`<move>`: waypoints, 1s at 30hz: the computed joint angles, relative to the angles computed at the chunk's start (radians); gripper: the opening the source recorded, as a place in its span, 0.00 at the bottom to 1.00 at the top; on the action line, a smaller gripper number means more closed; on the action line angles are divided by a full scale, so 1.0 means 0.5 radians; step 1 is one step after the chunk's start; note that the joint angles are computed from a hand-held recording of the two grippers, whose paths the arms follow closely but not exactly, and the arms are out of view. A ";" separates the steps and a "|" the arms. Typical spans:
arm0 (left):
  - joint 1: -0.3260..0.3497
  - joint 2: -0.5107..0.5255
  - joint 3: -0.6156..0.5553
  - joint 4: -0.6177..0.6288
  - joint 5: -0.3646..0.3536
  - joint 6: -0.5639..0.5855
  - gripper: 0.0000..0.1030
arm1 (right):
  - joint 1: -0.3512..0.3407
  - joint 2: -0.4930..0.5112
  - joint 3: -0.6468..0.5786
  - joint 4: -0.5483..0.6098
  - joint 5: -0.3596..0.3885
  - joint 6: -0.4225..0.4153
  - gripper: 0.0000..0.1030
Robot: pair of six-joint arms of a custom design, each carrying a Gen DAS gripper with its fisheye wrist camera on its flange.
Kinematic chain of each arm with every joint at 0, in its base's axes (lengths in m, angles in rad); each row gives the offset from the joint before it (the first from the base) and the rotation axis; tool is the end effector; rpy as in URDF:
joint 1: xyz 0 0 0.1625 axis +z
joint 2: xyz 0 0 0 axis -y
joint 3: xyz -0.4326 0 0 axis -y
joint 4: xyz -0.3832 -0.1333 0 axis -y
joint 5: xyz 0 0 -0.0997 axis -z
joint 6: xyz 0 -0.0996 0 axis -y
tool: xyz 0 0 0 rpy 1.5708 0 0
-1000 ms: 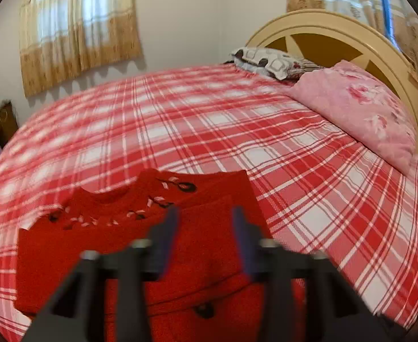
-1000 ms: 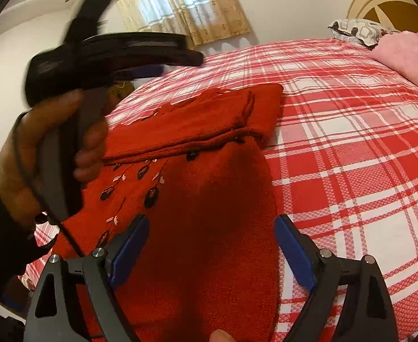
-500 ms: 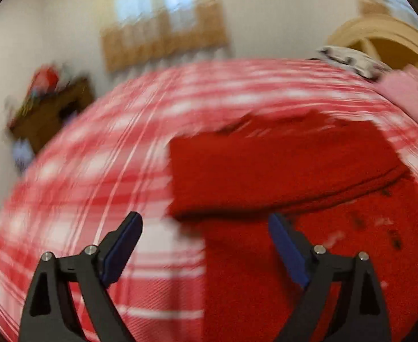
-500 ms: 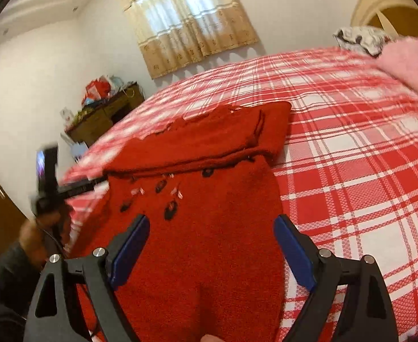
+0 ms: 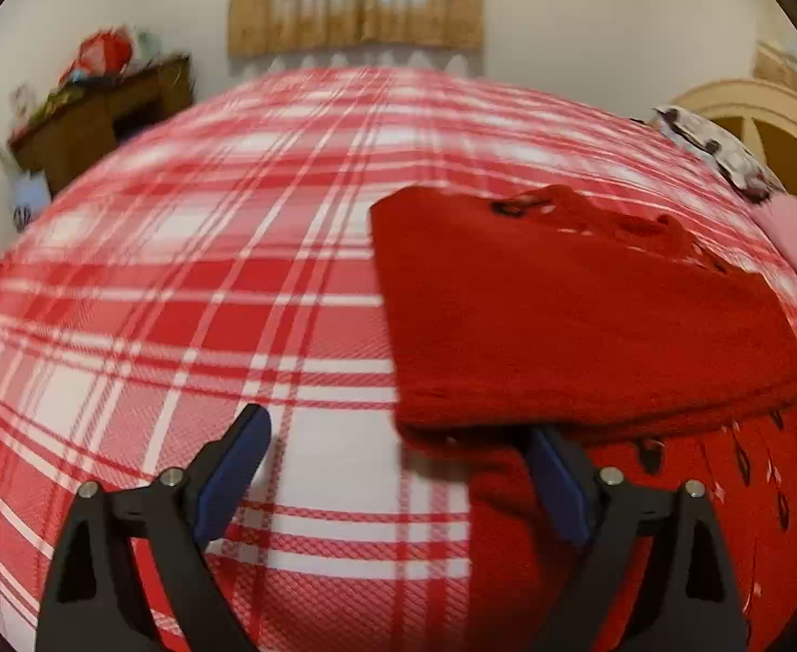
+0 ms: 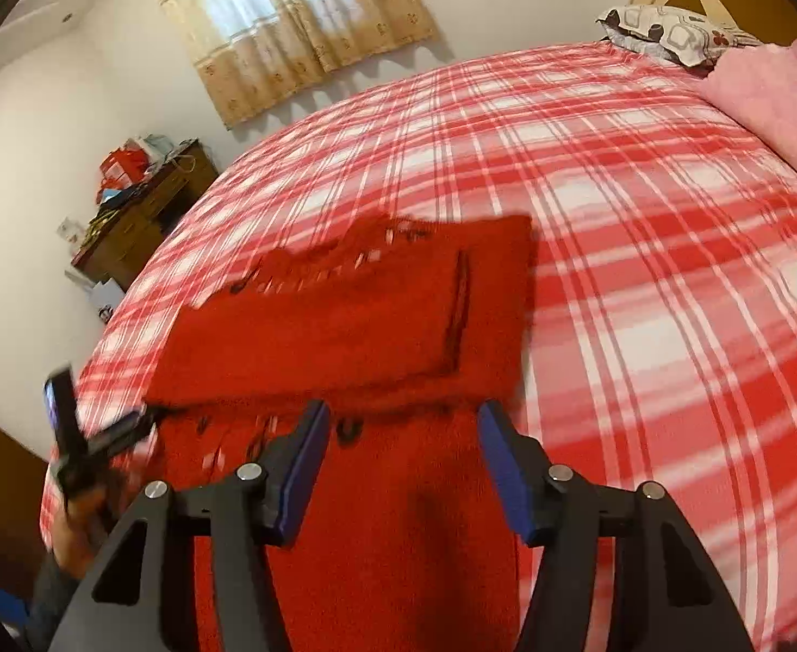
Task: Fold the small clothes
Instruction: 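Release the sleeve with the left tool and press the folded side flat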
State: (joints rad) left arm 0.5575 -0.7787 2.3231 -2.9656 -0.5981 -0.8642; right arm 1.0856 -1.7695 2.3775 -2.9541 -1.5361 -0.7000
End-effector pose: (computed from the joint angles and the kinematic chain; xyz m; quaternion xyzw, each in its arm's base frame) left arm -0.2324 -0.3990 0.0130 0.1005 0.8765 -0.3370 0.3287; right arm -0.0516 -0.3911 0.3664 0.1057 -0.9196 0.3225 0.1978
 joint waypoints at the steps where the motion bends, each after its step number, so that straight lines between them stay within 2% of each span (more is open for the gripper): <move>1: 0.000 -0.010 0.020 -0.011 -0.023 -0.029 0.95 | 0.054 0.082 -0.036 -0.073 -0.067 0.019 0.56; 6: -0.031 0.001 0.073 -0.108 -0.020 -0.075 0.97 | 0.221 0.441 -0.200 -0.269 -0.364 0.094 0.52; 10: -0.026 0.000 0.083 -0.143 -0.032 -0.081 0.98 | 0.277 0.596 -0.229 -0.375 -0.546 0.044 0.26; 11: -0.029 0.001 0.082 -0.134 -0.034 -0.086 0.99 | 0.286 0.609 -0.202 -0.452 -0.572 -0.010 0.14; 13: -0.015 -0.002 0.078 -0.153 -0.038 -0.056 0.99 | 0.301 0.608 -0.143 -0.611 -0.589 -0.147 0.07; 19: -0.008 0.007 0.113 -0.311 -0.043 -0.031 1.00 | 0.274 0.463 -0.051 -0.751 -0.494 -0.278 0.06; 21: -0.008 0.011 0.115 -0.333 -0.044 -0.025 1.00 | 0.261 0.464 -0.046 -0.833 -0.523 -0.294 0.06; 26: 0.000 0.013 0.111 -0.337 -0.046 -0.018 1.00 | 0.173 0.515 -0.109 -0.746 -0.578 -0.240 0.06; 28: -0.005 0.014 0.111 -0.332 -0.042 -0.023 1.00 | 0.156 0.567 -0.113 -0.829 -0.635 -0.237 0.06; 30: -0.012 0.019 0.133 -0.411 -0.052 0.002 1.00 | 0.124 0.523 -0.110 -0.745 -0.561 -0.205 0.06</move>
State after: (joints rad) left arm 0.5516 -0.7691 2.3896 -3.1713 -0.6239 -0.8634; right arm 1.1475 -1.5080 2.3227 -3.3269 -1.8167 -0.8023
